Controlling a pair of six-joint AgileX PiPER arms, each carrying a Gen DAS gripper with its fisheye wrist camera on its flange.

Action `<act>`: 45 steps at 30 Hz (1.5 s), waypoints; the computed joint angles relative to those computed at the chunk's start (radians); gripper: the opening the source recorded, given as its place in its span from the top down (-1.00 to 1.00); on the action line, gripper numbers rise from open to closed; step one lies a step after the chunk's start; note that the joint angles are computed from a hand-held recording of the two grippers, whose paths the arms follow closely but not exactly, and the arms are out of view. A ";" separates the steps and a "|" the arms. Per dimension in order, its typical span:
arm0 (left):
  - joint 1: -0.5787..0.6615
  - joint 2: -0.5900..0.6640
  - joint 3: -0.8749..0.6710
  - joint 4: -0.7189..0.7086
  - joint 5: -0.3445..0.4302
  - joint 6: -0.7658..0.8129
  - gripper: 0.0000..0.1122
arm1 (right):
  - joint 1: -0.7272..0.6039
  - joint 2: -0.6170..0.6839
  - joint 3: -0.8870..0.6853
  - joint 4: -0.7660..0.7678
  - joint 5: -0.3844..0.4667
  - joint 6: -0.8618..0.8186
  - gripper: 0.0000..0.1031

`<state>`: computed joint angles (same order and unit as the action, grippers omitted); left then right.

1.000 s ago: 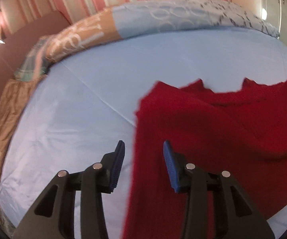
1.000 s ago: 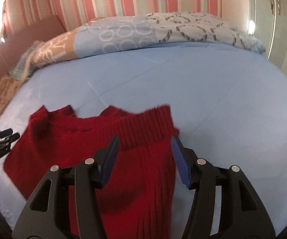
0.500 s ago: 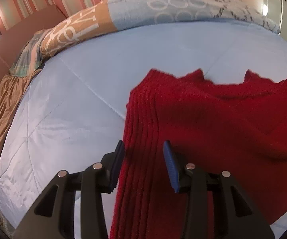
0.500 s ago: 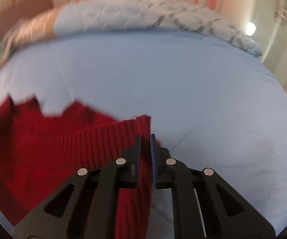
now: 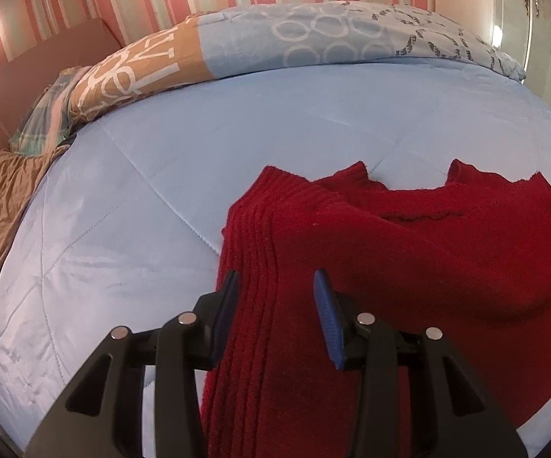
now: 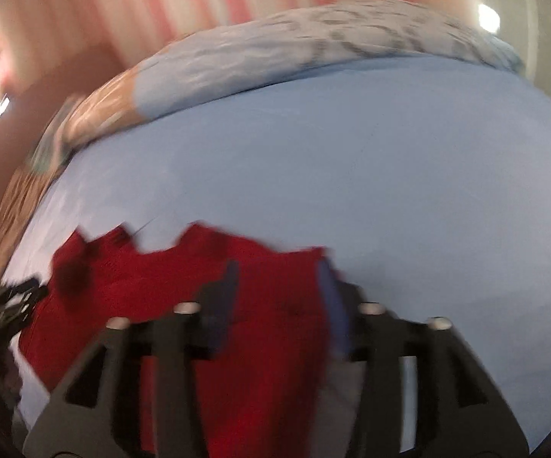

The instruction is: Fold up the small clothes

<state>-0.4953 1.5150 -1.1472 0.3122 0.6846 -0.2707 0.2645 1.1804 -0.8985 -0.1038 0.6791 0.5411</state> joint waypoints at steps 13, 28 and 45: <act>0.016 -0.006 0.028 -0.038 -0.010 0.005 0.25 | 0.255 0.362 -0.222 -0.115 0.132 0.151 0.46; 0.062 0.000 0.026 -0.034 -0.006 0.007 0.25 | 0.185 0.308 -0.147 -0.213 0.039 0.315 0.71; 0.064 0.132 -0.173 -0.097 0.064 0.120 0.20 | -0.052 0.175 -0.057 0.021 0.048 0.026 0.44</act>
<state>-0.4317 1.6471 -1.3204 0.2149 0.7485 -0.1509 0.2124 1.3559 -0.9557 -0.0830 0.7274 0.5666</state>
